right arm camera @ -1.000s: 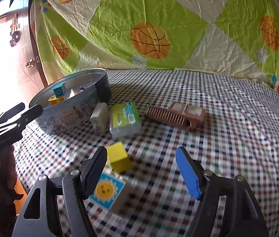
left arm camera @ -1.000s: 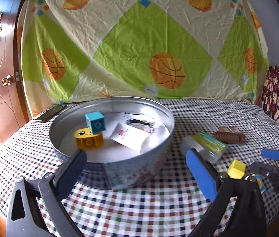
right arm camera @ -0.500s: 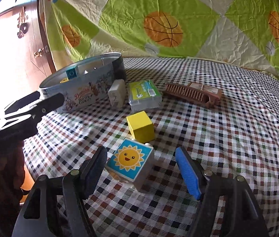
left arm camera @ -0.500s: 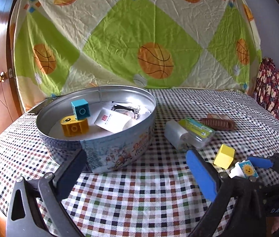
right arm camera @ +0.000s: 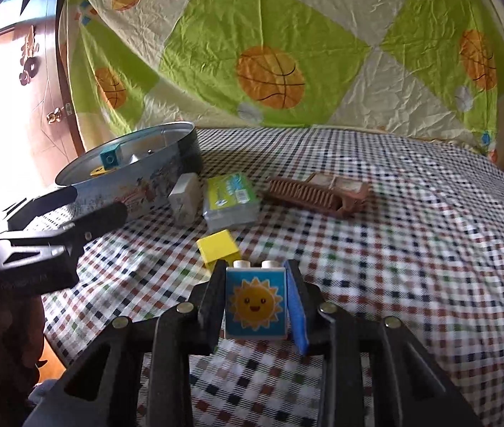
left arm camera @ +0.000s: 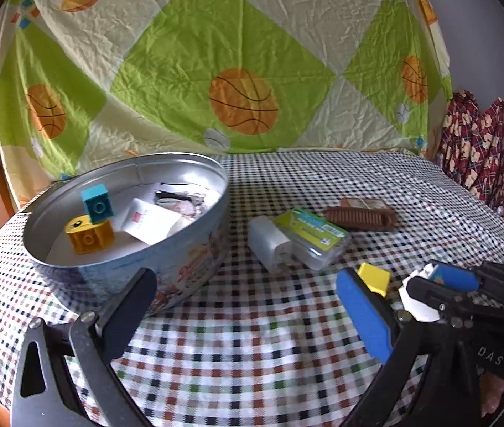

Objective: Organize rigid objects
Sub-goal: 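Close left tool on yellow cube while right tool holds the sun-face block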

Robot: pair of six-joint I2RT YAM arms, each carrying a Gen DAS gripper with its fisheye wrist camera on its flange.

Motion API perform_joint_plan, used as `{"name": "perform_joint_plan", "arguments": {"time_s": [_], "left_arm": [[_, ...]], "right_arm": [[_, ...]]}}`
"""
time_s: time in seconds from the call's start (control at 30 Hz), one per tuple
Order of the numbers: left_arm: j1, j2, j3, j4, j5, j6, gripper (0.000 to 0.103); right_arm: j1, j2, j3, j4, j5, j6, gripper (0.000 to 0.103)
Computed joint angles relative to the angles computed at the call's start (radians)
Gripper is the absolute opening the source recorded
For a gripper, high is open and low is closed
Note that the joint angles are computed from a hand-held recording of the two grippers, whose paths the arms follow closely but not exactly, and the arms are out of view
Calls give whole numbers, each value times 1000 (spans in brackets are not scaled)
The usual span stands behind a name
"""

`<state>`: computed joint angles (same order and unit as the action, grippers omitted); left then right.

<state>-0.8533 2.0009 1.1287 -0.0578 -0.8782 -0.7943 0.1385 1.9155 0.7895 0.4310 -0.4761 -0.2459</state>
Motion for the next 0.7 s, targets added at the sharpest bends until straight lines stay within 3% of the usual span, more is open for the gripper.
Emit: {"name": "perform_joint_plan", "arguments": {"time_s": [0.23, 0.57, 0.7], "left_arm": [[6, 20, 34, -19, 16, -8, 102], [3, 36, 58, -33, 17, 0, 102], [-1, 58, 98, -36, 34, 26, 101]], "right_arm": [[-8, 39, 34, -80, -21, -49, 35], [-32, 36, -7, -19, -38, -42, 34], [-51, 7, -13, 52, -26, 25, 34]]}}
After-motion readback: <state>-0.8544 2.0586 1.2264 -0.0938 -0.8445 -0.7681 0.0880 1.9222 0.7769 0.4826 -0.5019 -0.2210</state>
